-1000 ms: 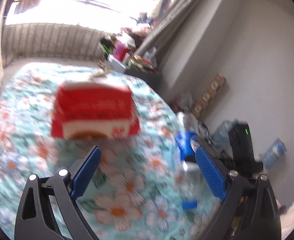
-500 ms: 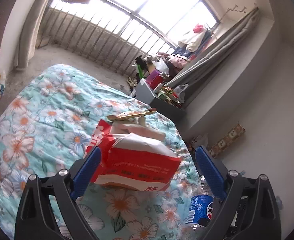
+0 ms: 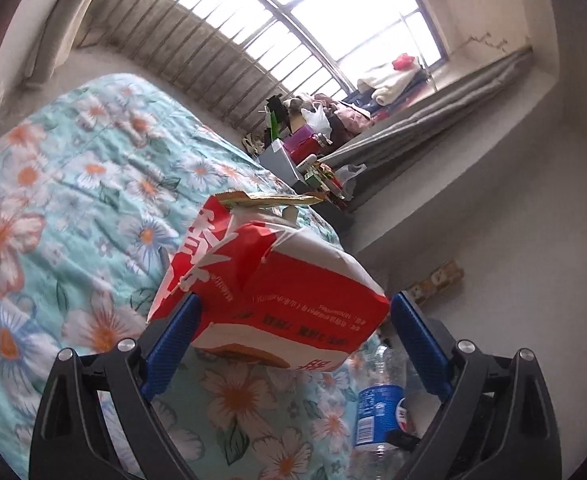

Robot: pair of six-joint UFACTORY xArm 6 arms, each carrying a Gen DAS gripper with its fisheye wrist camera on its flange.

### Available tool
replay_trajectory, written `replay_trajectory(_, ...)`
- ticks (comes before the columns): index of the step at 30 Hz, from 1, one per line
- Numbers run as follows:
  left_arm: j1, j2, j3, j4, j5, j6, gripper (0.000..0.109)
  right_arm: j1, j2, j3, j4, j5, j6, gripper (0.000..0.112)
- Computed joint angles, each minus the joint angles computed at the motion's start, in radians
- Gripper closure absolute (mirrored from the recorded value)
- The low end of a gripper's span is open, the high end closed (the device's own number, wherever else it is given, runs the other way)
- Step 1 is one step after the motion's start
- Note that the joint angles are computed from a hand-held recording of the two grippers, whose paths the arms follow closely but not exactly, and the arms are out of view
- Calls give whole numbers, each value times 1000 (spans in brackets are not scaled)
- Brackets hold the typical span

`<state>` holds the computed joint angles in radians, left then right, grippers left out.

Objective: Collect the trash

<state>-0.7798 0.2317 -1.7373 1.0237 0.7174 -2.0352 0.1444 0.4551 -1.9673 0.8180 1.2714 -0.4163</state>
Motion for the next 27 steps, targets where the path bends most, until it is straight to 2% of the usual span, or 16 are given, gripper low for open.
replay_trajectory(3,1,50,-68,-44,64,144,16,4,-7,10,-3,-9,3,48)
replay_trajectory(4,4,51,-66,-45,69,145,21,6,-10,14,-4,-11,2,48)
replay_trajectory(6,17,34,-29,-15,26,88,31,7,-14,19,-5,-14,1,48)
replay_trajectory(8,26,21,-4,7,-6,46,45,7,-16,20,-7,-14,1,48)
replay_trajectory(12,26,23,-5,-2,-17,81,68,10,-18,22,-11,-16,1,48)
replay_trajectory(14,26,23,-7,-9,-23,99,83,11,-23,26,-14,-19,2,48)
replay_trajectory(16,25,15,1,13,-34,84,92,11,-26,31,-15,-23,2,48)
replay_trajectory(21,9,-2,-4,18,-24,84,91,14,-26,32,-18,-26,3,48)
replay_trajectory(22,6,-7,-5,28,-25,78,81,14,-26,30,-19,-26,3,48)
replay_trajectory(23,5,-10,-10,40,-24,74,58,15,-24,28,-20,-26,2,48)
replay_trajectory(25,0,-4,-34,48,6,82,36,15,-22,26,-19,-26,2,48)
replay_trajectory(27,15,16,-73,-1,9,149,30,16,-24,30,-17,-27,1,48)
